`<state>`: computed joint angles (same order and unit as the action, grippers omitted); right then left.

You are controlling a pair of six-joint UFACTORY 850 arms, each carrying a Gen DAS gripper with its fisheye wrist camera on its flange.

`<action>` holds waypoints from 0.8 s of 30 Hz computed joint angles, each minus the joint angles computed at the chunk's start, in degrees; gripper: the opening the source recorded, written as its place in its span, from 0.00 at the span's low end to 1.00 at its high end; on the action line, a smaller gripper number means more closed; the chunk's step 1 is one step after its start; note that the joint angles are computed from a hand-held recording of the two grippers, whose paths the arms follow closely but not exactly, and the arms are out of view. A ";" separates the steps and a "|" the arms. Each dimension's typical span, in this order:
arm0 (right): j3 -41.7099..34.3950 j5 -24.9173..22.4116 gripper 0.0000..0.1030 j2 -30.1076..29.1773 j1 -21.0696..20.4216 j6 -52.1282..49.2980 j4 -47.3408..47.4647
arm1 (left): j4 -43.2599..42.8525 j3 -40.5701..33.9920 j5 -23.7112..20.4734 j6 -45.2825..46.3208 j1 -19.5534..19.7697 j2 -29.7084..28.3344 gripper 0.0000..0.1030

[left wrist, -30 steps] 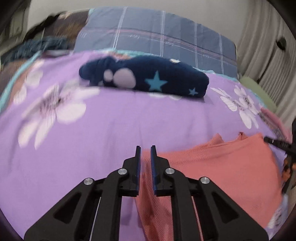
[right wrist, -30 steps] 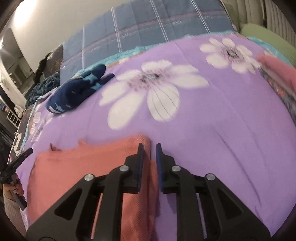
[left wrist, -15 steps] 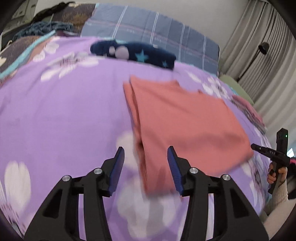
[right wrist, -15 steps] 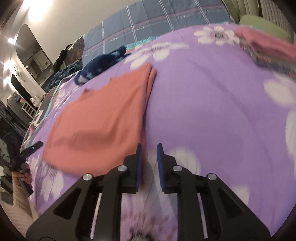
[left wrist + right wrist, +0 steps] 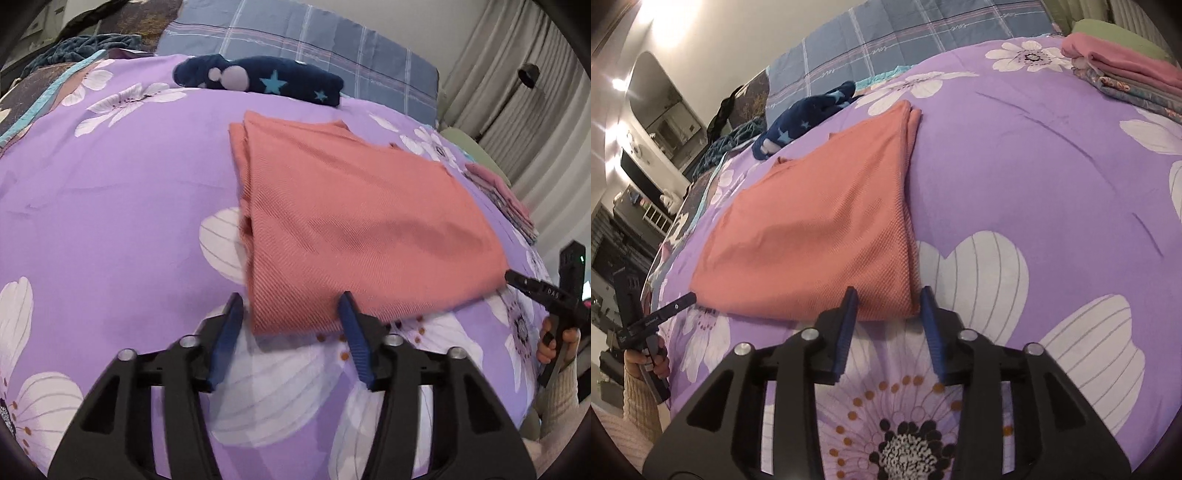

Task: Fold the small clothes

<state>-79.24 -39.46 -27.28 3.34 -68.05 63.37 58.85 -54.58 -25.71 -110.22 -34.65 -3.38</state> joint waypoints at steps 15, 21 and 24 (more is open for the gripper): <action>0.76 1.96 0.11 1.86 -0.71 1.84 -5.47 | -9.95 -1.05 -12.92 8.22 -1.99 1.58 0.00; 1.23 1.57 0.11 2.88 0.21 -4.31 3.54 | -2.05 -5.27 -10.27 6.70 -3.01 -0.79 0.34; 1.27 2.76 0.11 2.22 1.97 -3.36 1.02 | -7.07 -8.64 -6.19 13.94 -1.98 -4.96 0.37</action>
